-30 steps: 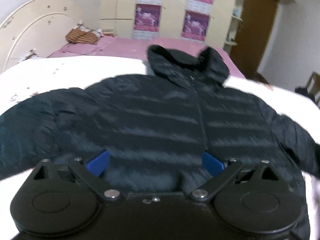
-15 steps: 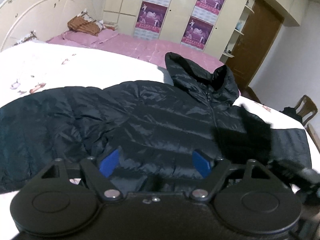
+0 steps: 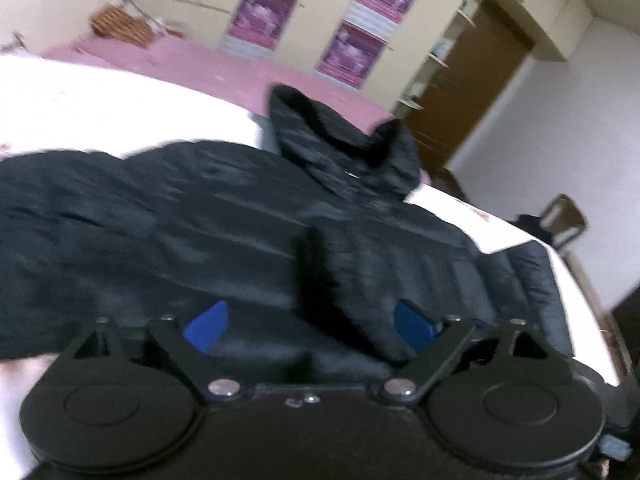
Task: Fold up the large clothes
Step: 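Lay the sleeve onto the jacket and open the right gripper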
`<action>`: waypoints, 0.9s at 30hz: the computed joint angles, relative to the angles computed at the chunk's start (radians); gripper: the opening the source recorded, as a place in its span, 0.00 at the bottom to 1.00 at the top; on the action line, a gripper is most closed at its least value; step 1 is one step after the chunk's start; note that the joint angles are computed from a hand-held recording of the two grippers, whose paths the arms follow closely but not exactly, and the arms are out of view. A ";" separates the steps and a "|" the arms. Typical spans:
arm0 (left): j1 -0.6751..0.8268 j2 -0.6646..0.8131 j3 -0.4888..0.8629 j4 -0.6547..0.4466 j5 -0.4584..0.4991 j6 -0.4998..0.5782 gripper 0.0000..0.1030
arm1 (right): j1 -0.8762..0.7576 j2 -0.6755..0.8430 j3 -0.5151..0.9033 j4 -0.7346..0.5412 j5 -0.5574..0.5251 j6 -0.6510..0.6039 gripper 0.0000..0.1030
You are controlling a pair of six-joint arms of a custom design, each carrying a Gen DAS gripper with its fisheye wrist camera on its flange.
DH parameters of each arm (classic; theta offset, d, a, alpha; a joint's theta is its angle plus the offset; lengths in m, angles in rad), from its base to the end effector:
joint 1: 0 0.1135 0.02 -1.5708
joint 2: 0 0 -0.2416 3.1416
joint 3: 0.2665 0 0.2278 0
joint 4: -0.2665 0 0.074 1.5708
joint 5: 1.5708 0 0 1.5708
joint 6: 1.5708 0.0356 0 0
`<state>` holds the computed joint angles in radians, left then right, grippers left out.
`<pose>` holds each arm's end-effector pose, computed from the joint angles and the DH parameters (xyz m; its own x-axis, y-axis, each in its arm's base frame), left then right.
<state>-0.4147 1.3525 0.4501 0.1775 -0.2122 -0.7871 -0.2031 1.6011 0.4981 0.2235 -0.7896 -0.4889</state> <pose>0.2157 -0.0868 0.1419 -0.6052 -0.4901 -0.6273 -0.2536 0.8657 -0.4316 0.2432 -0.0243 0.1096 -0.5247 -0.2296 -0.8198 -0.6204 0.7625 0.1835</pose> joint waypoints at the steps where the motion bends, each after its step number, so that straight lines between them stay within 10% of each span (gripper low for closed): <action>1: 0.000 0.053 0.028 0.028 0.022 0.004 0.82 | -0.053 -0.006 0.019 -0.020 -0.023 -0.002 0.28; 6: -0.029 0.309 0.271 -0.103 -0.017 0.059 0.66 | -0.282 0.005 0.119 -0.024 -0.083 0.093 0.14; 11: -0.033 0.420 0.349 -0.113 -0.051 0.106 0.07 | -0.416 0.086 0.224 0.028 -0.046 0.199 0.13; 18: -0.041 0.069 0.107 -0.023 -0.225 0.113 0.04 | -0.467 0.184 0.360 -0.082 -0.024 0.208 0.13; 27: 0.130 -0.031 -0.077 0.026 -0.131 0.130 0.03 | -0.391 0.242 0.421 -0.204 0.014 0.070 0.13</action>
<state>-0.2846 1.3215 0.3730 0.2036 -0.3428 -0.6575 -0.5942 1.8429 0.9191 0.0197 -0.7760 -0.4187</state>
